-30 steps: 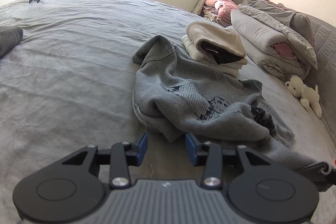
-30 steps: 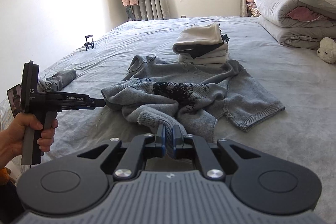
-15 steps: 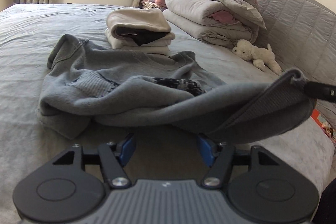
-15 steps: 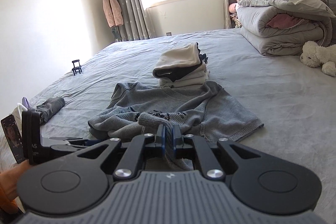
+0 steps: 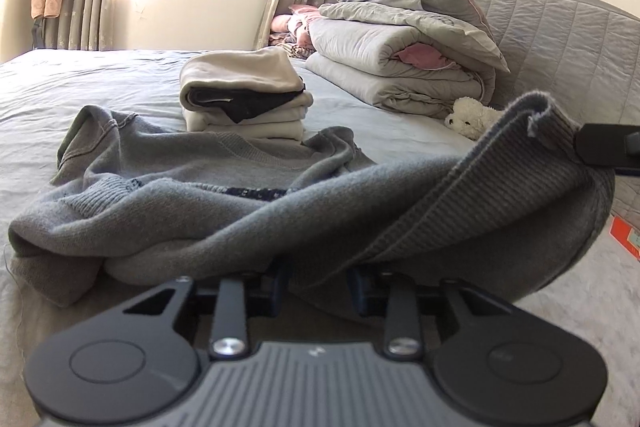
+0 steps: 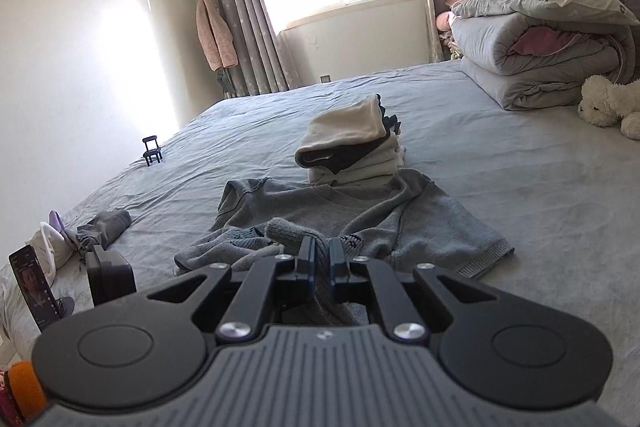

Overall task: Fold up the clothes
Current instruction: 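Lift the sweater edge with the left gripper and spread it flat toward the right gripper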

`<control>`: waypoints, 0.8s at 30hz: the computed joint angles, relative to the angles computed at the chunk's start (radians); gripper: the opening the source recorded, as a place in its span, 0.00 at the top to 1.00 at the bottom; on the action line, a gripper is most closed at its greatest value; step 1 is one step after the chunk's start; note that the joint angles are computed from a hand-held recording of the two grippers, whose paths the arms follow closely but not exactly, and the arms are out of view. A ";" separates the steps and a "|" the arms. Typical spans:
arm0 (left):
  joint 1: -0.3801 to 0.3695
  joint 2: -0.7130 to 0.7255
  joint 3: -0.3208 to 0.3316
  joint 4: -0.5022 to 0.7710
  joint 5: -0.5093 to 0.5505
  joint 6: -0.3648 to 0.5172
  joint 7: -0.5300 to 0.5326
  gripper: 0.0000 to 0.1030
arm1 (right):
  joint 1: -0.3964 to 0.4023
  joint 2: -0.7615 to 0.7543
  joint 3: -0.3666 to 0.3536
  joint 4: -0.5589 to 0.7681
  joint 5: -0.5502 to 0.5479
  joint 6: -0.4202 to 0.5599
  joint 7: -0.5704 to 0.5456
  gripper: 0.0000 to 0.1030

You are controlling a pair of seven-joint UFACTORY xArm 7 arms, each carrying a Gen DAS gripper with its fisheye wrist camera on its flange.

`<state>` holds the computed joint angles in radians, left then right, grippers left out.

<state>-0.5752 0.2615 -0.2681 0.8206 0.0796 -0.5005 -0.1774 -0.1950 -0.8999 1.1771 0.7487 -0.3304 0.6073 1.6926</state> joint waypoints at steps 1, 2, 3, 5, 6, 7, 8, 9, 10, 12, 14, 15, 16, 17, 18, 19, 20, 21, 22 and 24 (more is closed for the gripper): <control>-0.027 -0.007 0.019 -0.005 -0.039 -0.003 0.033 0.90 | 0.001 0.000 -0.001 -0.004 0.001 -0.001 0.003 0.94; -0.052 -0.014 0.035 -0.010 -0.080 -0.007 0.068 0.97 | 0.002 0.000 0.000 -0.008 0.002 -0.002 0.007 0.94; -0.075 -0.021 0.048 -0.016 -0.121 -0.011 0.105 0.97 | 0.001 0.000 0.001 -0.012 0.003 -0.005 0.013 0.94; -0.104 -0.060 0.063 -0.043 -0.198 -0.007 0.168 0.98 | -0.002 0.000 0.005 -0.024 0.005 -0.016 0.030 0.94; -0.105 -0.082 0.061 -0.055 -0.221 0.003 0.184 0.98 | 0.000 0.001 0.005 -0.028 0.006 -0.021 0.036 0.94; -0.097 -0.118 0.056 -0.075 -0.231 0.023 0.189 0.98 | 0.004 0.004 0.002 -0.032 0.005 -0.026 0.039 0.94; -0.083 -0.151 0.049 -0.093 -0.223 0.041 0.193 0.98 | 0.009 0.007 -0.001 -0.035 0.005 -0.031 0.042 0.94; -0.069 -0.185 0.043 -0.111 -0.213 0.059 0.195 0.98 | 0.014 0.010 -0.004 -0.038 0.004 -0.036 0.045 0.94; -0.065 -0.214 0.040 -0.128 -0.228 0.066 0.230 0.98 | 0.019 0.013 -0.007 -0.042 0.004 -0.041 0.048 0.94; -0.047 -0.276 0.024 -0.160 -0.251 0.089 0.287 0.98 | 0.032 0.017 -0.016 -0.042 -0.009 -0.052 0.041 0.94; -0.020 -0.342 0.006 -0.193 -0.240 0.132 0.297 0.99 | 0.036 0.017 -0.019 -0.036 -0.018 -0.064 0.039 0.94; -0.011 -0.381 0.003 -0.213 -0.218 0.155 0.293 0.99 | 0.037 0.018 -0.019 -0.031 -0.021 -0.065 0.037 0.94; -0.007 -0.420 0.006 -0.233 -0.192 0.179 0.286 0.99 | 0.037 0.021 -0.018 -0.024 -0.023 -0.065 0.033 0.94; -0.008 -0.459 0.014 -0.251 -0.160 0.204 0.275 0.99 | 0.037 0.024 -0.016 -0.017 -0.024 -0.063 0.028 0.94; -0.016 -0.498 0.029 -0.269 -0.129 0.231 0.266 0.99 | 0.039 0.027 -0.016 -0.009 -0.024 -0.058 0.021 0.94; -0.030 -0.537 0.049 -0.285 -0.101 0.258 0.260 0.99 | 0.043 0.028 -0.016 -0.001 -0.024 -0.051 0.013 0.94; -0.060 -0.571 0.082 -0.299 -0.073 0.282 0.253 0.99 | 0.049 0.029 -0.017 0.006 -0.023 -0.043 0.005 0.94; -0.092 -0.603 0.115 -0.312 -0.050 0.306 0.245 0.99 | 0.059 0.030 -0.019 0.010 -0.020 -0.033 -0.004 0.94; -0.123 -0.635 0.145 -0.325 -0.033 0.331 0.242 0.99 | 0.071 0.030 -0.021 0.014 -0.016 -0.021 -0.012 0.94; -0.186 -0.695 0.196 -0.353 -0.020 0.378 0.244 0.99 | 0.094 0.033 -0.023 0.025 -0.008 0.005 -0.029 0.94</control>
